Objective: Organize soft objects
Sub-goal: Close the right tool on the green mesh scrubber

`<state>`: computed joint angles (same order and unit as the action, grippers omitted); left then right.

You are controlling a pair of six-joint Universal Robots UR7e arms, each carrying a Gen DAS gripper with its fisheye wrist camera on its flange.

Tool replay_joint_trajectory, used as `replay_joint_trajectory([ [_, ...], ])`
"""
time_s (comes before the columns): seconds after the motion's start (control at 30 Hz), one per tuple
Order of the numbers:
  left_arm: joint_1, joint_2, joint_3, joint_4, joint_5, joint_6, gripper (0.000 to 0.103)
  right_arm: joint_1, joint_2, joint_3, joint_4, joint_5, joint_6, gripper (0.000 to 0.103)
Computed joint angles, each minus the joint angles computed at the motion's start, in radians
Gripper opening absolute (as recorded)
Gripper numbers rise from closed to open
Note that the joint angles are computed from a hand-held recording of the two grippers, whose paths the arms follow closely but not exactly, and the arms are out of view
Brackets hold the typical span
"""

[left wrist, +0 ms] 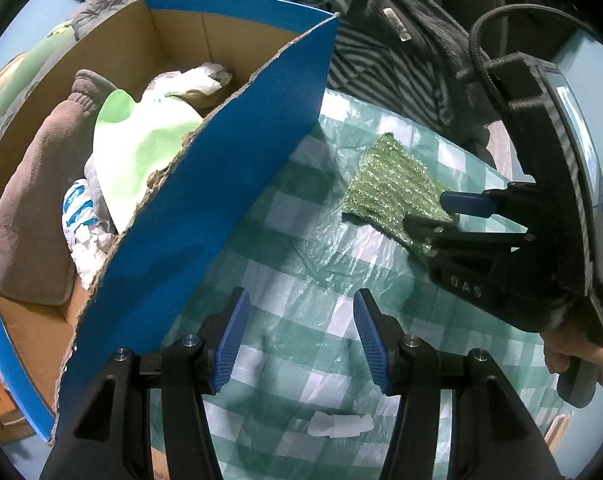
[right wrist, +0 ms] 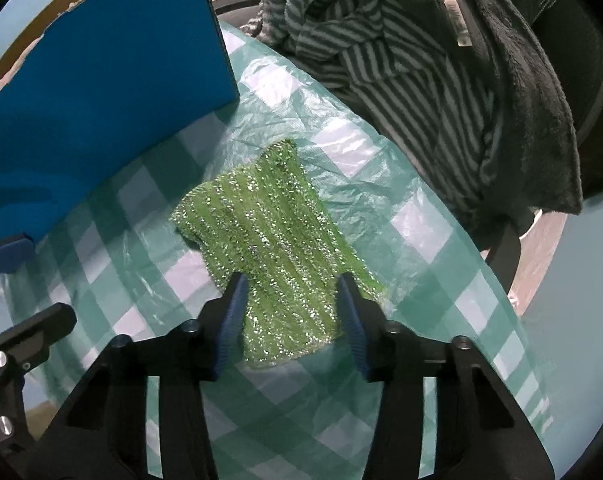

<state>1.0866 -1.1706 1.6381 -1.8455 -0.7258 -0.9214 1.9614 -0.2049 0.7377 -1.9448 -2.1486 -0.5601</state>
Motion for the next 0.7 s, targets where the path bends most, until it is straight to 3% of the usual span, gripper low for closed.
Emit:
replay_joint_trajectory([
  [0.13, 0.003, -0.001, 0.0, -0.004, -0.013, 0.022, 0.055, -0.003, -0.026, 0.038, -0.017, -0.012, 0.038, 0.011],
  [0.7, -0.017, -0.071, 0.084, -0.04, -0.084, 0.148, 0.055, -0.011, -0.207, 0.308, -0.164, 0.03, 0.18, 0.007],
])
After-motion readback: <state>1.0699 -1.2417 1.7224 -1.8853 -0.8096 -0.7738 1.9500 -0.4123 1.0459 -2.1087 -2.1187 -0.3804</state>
